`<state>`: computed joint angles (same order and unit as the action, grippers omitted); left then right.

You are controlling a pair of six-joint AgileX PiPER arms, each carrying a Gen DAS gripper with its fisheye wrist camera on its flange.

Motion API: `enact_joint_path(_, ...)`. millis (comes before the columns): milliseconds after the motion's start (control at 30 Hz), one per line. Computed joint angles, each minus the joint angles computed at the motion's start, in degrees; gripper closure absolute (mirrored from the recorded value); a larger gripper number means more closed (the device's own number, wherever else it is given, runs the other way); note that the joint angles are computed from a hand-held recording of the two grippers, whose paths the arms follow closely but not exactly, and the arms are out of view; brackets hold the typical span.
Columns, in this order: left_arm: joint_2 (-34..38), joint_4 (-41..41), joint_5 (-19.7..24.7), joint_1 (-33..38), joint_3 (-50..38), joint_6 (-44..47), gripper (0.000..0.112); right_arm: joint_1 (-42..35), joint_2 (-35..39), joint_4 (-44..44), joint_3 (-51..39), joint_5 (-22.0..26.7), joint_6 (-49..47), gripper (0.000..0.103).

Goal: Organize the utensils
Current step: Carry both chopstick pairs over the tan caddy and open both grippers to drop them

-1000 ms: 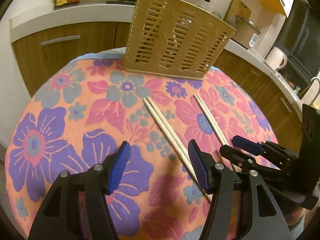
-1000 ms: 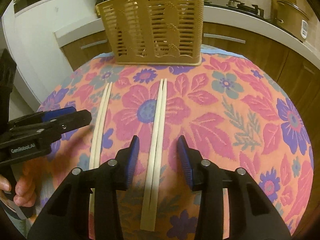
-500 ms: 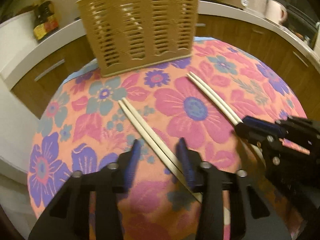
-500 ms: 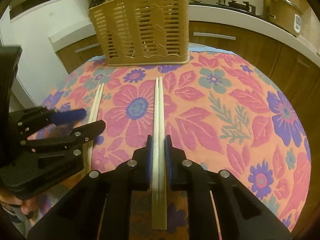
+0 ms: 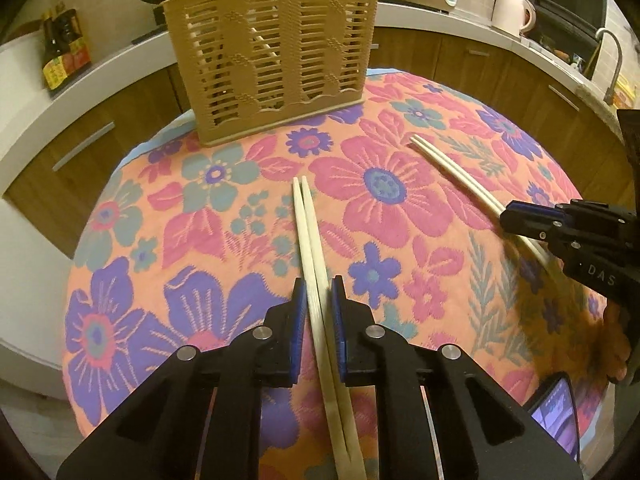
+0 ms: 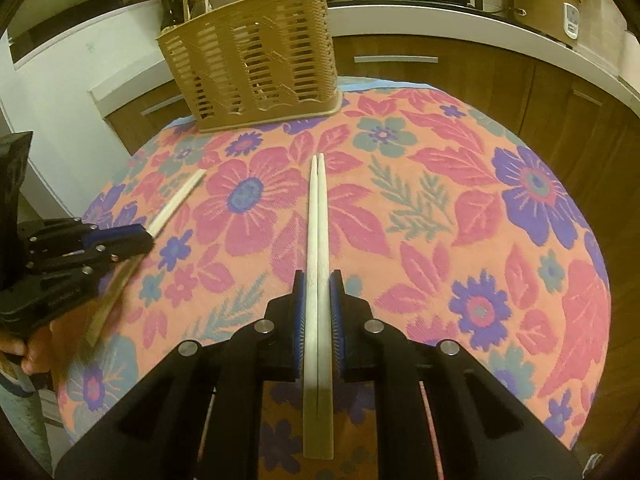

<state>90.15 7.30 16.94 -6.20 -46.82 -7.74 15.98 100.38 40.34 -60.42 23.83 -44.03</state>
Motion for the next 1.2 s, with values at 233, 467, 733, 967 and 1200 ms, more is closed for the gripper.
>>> enact_joint_path(233, -0.94, -4.71, 0.39, 2.03, 0.86, 7.66, 0.101, -0.04, -0.01, 0.96, 1.01, -1.06, -1.12, 0.094)
enact_joint_path(467, -1.42, -18.61, -0.39, 4.71, 2.06, 21.27, 0.100, -0.68, -0.06, 2.62, 0.66, 0.28, -2.45, 0.093)
enact_joint_path(733, -2.62, -35.86, 2.56, 8.64, 2.22, 39.07, 0.089, -0.31, 0.00, 0.14, 0.34, 0.15, -0.35, 0.092)
enact_joint_path(967, -0.06, -30.05, 8.56, 8.95, -3.65, 35.21, 0.071, -1.62, 2.58, -5.80, -7.48, 11.34, 6.84, 0.070)
enact_joint_path(1200, 6.58, -7.41, 14.06, 3.01, -11.91, 15.05, 0.075, 2.61, 11.99, -24.70, -26.56, 24.44, 27.40, 0.071)
